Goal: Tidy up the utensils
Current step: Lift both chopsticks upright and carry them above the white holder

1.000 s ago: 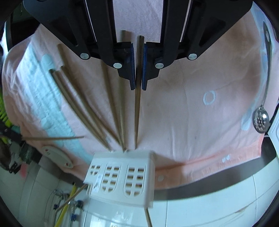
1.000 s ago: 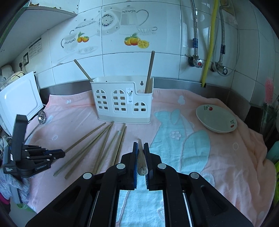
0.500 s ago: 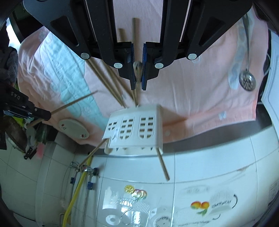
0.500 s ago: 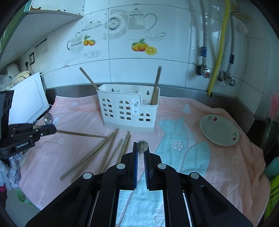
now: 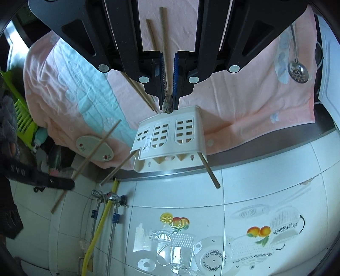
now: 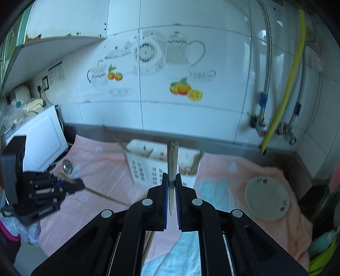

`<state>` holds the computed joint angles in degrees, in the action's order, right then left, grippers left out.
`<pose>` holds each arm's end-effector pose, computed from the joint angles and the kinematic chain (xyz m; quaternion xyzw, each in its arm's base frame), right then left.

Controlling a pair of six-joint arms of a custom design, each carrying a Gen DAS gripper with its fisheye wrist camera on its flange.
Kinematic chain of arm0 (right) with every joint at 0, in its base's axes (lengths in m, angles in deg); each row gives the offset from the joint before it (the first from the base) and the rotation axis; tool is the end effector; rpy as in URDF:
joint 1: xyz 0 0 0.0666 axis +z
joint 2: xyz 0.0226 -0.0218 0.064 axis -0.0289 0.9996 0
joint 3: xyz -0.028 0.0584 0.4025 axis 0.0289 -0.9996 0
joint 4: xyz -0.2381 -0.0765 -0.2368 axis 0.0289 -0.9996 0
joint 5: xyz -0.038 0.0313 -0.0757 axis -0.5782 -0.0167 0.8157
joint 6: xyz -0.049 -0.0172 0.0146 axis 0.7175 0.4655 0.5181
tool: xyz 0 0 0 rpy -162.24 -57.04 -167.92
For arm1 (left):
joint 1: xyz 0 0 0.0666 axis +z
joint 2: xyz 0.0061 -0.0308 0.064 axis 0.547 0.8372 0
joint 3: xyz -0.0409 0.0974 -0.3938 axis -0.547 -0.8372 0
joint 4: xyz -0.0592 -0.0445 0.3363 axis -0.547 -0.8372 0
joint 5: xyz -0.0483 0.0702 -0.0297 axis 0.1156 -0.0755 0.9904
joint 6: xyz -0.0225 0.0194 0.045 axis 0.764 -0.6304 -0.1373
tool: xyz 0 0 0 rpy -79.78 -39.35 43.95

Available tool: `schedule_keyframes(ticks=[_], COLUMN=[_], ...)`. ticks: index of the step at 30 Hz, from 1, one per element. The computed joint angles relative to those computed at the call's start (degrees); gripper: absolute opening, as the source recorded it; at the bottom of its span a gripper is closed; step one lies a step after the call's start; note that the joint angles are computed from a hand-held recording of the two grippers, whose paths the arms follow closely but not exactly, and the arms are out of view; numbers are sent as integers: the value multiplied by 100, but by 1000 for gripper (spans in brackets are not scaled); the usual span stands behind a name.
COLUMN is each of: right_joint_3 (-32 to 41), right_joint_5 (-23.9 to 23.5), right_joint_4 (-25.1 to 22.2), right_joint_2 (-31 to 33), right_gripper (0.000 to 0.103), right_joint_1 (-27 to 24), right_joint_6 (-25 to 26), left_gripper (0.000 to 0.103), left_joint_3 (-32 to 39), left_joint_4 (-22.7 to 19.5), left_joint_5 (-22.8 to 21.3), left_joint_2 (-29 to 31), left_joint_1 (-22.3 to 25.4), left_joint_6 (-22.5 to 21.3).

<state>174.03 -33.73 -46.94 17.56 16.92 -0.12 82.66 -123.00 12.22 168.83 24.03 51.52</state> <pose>0.4939 0.1703 0.5804 -0.2187 0.8588 0.1060 0.4510 0.4461 -0.0760 0.5154 0.0770 0.8911 -0.0898 0.4380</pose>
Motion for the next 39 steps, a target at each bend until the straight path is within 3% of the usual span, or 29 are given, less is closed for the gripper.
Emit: schedule_keyframes(ticks=[10,19,25,28,35,39], right_joint_3=[2315,4705,4837,4176,3601,3322], right_joint_5=[240,511,477,479,410,390], right_joint_4=[-775,-2009,-2212,-1868,-1582,-1423], right_joint_2=[1127,2532,2810,2572,2375,2262], right_gripper=[7,6,7,6,7,7], right_joint_1=[39,76,52,31,-8,-11], right_joint_6=[-113,-254,-256,-248,-202,-125], left_gripper=[5,5,5,5,5,5], left_joint_3=[676,1748,2672,3124,3631,3588], left_joint_4=[-279,-499,-571,-572,-458,-267], left_joint_5=[334,398,215,41,-297,-456], left_joint_2=[106,320,719,997,1508,1672], left_joint_1=[74,76,61,63,109,165], left_joint_6=[-125,-267,-306,-262,-21,147])
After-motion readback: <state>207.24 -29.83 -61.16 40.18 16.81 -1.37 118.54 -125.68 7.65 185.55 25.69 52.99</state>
